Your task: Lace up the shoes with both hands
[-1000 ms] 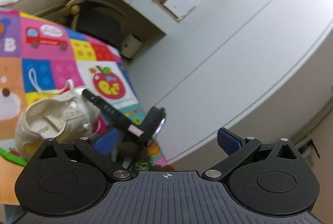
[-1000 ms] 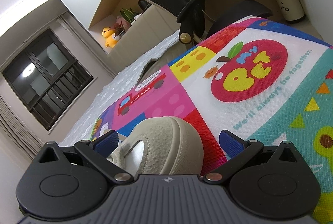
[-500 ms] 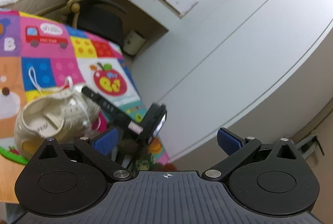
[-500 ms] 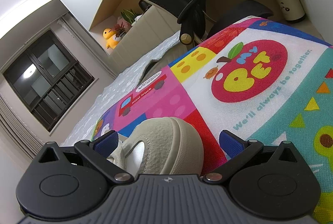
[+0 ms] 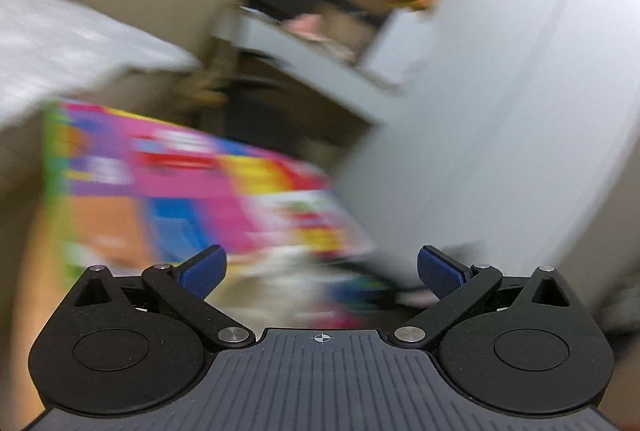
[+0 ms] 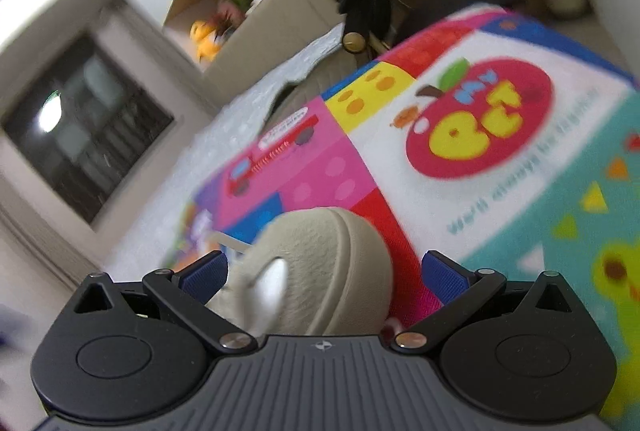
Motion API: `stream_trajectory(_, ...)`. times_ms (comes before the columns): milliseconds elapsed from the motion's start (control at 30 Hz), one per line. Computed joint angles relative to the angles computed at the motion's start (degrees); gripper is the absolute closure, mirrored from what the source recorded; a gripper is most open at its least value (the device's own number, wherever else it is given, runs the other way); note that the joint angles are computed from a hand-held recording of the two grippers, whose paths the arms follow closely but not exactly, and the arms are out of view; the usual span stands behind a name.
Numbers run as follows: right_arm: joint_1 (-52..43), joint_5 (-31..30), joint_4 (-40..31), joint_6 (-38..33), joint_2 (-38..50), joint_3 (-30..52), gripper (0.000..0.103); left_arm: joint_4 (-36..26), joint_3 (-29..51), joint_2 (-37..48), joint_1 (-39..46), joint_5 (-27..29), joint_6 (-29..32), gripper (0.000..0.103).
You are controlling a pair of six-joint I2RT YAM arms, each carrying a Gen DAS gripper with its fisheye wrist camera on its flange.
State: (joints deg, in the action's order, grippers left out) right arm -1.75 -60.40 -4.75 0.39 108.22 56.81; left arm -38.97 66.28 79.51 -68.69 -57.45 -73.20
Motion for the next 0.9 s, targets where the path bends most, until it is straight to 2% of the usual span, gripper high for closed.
stream_trajectory(67, -1.62, -2.39, -1.46, 5.14, -0.67, -0.38, 0.000, -6.48, -1.85, 2.86, 0.73, 1.30, -3.59, 0.000)
stream_trajectory(200, -0.40, -0.31, -7.75, 11.64, -1.19, 1.09, 0.000, 5.75, -9.38, 4.53, 3.70, 8.98, 6.09, 0.000)
stream_trajectory(300, 2.29, 4.25, -11.05, 11.68, -2.77, 1.89, 0.000, 11.03, -9.91, 7.77, 5.33, 10.36, 11.69, 0.000)
stream_trajectory(367, 3.87, 7.37, -12.77, 10.61, -4.12, 2.23, 0.000, 18.18, -12.40, 7.59, 6.49, 13.45, 16.59, 0.000)
stream_trajectory(433, 5.41, 9.94, -13.99, 10.74, -5.22, 3.02, 0.000, 18.75, -11.65, 9.06, 6.38, 13.32, 16.16, 0.000)
stream_trajectory(500, 7.56, 12.37, -13.70, 10.62, -6.09, 4.51, 0.000, 20.62, -12.51, 7.94, 6.51, 15.55, 15.72, 0.000)
stream_trajectory(567, 10.83, 12.79, -12.86, 7.33, -7.01, 7.78, 0.000, 29.73, -17.13, 4.69, 7.32, 22.41, 17.27, 0.000)
stream_trajectory(667, 14.73, 6.65, -17.77, -2.03, -5.49, 17.41, 0.000, 47.92, -22.53, 4.64, 7.19, 33.07, 24.27, 0.000)
stream_trajectory(733, 16.49, 9.02, -16.62, -2.42, -9.01, 18.60, 0.000, 46.90, -18.94, 7.21, 5.73, 33.05, 28.18, 0.000)
stream_trajectory(800, 16.50, 13.71, -14.84, -4.82, -14.85, 16.44, 0.000, 45.92, -17.67, 7.44, 4.47, 29.50, 31.01, 0.000)
stream_trajectory(900, 11.16, 16.19, -11.06, -14.02, -24.91, 7.32, 0.000, 44.99, -19.46, 4.49, 4.59, 26.36, 31.73, 0.000)
